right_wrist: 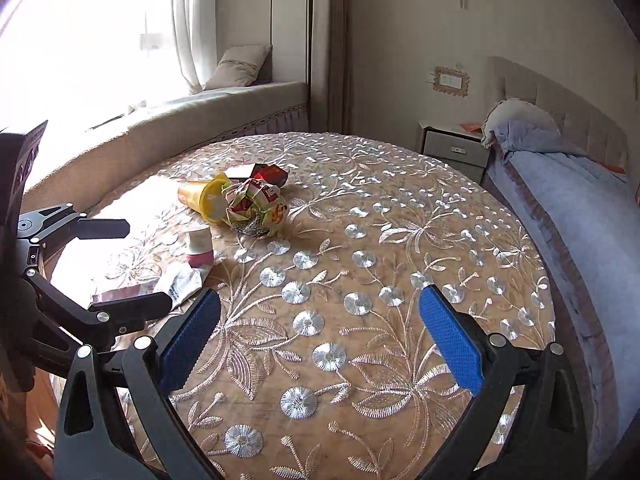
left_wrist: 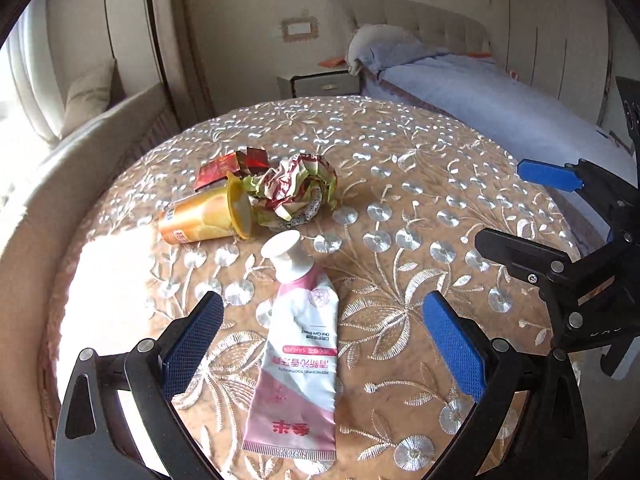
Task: Collect trash
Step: 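Move both open tools back over the table toward the remaining trash, then grasp the pink-and-white tube with the left tool while the right tool grasps the crumpled chip bag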
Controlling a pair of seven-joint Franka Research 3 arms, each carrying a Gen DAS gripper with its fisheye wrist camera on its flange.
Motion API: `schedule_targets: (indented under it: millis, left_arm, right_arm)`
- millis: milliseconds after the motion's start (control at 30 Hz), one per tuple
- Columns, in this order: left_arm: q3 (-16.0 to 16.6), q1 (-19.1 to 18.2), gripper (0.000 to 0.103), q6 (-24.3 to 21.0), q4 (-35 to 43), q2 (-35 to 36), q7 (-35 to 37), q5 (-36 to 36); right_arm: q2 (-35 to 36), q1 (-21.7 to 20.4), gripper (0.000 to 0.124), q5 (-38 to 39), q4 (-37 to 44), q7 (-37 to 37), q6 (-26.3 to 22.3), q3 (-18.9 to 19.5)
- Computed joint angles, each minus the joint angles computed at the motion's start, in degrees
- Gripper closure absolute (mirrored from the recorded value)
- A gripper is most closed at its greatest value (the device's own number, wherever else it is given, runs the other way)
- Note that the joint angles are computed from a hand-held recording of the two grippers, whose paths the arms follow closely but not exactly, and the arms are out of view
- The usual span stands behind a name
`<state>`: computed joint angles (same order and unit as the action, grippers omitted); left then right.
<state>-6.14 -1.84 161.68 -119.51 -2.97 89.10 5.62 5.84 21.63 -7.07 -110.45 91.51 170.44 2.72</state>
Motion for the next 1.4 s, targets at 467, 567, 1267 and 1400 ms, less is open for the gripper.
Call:
schedule_targets:
  millis: [467, 567, 1267, 1400]
  left_arm:
    - [-1.9, 4.1, 0.02, -9.7, 11.2, 10.1, 14.3, -16.6]
    - [-2.1, 4.0, 0.022, -9.7, 12.6, 11.4, 14.5, -14.8]
    - [-4.4, 5.9, 0.055, -5.2, 11.8, 10.5, 22.0, -19.6]
    - [-4.0, 4.8, 0.055, -4.0, 8.4, 6.6, 24.6, -23.1]
  right_arm:
    - [23.1, 1.8, 0.025, 8.5, 34.0, -21.0, -19.4, 2.3]
    - [27.6, 3.2, 0.025, 8.9, 40.7, -22.6, -22.0, 1.4]
    - [21.3, 1.8, 0.069, 14.9, 31.4, -23.3, -16.2, 0.8]
    - [14.7, 0.9, 0.069, 15.7, 21.7, -23.0, -12.2, 1.2]
